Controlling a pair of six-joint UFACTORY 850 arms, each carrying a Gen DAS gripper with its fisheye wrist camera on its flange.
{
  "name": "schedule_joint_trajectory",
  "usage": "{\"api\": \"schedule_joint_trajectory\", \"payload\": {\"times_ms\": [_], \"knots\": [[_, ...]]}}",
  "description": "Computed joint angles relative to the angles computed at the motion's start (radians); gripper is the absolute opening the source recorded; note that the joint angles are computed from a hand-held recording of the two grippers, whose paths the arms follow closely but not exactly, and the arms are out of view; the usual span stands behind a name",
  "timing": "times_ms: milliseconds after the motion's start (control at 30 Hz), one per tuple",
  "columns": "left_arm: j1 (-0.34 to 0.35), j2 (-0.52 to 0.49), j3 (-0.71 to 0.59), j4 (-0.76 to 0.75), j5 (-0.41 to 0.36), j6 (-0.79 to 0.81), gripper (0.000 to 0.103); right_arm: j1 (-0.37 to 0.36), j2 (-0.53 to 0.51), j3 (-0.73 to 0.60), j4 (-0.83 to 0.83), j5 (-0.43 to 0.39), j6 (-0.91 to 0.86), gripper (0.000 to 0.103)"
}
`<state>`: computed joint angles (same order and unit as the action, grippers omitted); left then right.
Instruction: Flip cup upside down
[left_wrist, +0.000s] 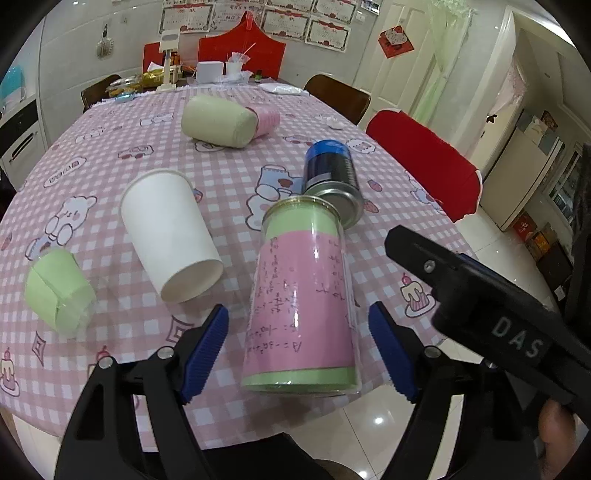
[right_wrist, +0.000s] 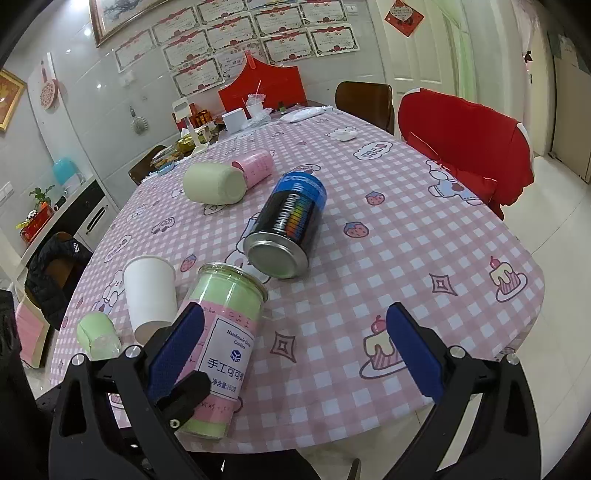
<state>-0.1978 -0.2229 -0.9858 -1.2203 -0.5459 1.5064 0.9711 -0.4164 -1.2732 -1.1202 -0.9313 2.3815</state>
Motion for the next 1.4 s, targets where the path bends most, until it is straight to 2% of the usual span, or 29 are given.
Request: {"api": "schedule_joint_trajectory", "payload": {"times_ms": [133, 267, 400, 700, 900, 1000, 1133, 1200, 1267, 1400], "knots": [[0.019, 0.015, 0.002, -0.027, 0.019, 0.029, 0.077, 0.002, -0.009, -0.016, 0.003, -0.009, -0.010, 0.095], [0.036, 0.022, -0.002, -0.047, 0.072, 0.047, 0.077, 0.001, -0.017, -0.032, 0.003, -0.011, -0.018, 0.095], [0.069, 0.012, -0.025, -0.057, 0.078, 0.038, 0.077, -0.007, -0.032, -0.054, 0.007, 0.007, -0.034, 0.095], [0.116, -0.043, -0.092, -0.074, 0.068, 0.025, 0.077, -0.056, -0.049, -0.064, 0.018, 0.183, -0.036, 0.095], [0.115, -0.069, -0.114, -0.075, 0.077, 0.036, 0.077, -0.097, -0.064, -0.067, 0.024, 0.331, -0.020, 0.095], [0.120, -0.087, -0.132, -0.069, 0.062, 0.031, 0.077, -0.112, -0.074, -0.072, 0.036, 0.380, -0.022, 0.087], [0.124, -0.108, -0.154, -0.053, 0.053, 0.010, 0.077, -0.125, -0.086, -0.081, 0.060, 0.403, -0.036, 0.086], [0.125, -0.119, -0.165, -0.040, 0.051, -0.004, 0.077, -0.132, -0.088, -0.084, 0.071, 0.414, -0.053, 0.073], [0.126, -0.125, -0.171, -0.037, 0.045, -0.008, 0.077, -0.135, -0.090, -0.081, 0.061, 0.432, -0.044, 0.072], [0.126, -0.134, -0.179, -0.041, 0.046, -0.007, 0.077, -0.134, -0.100, -0.103, 0.088, 0.412, -0.100, 0.071]]}}
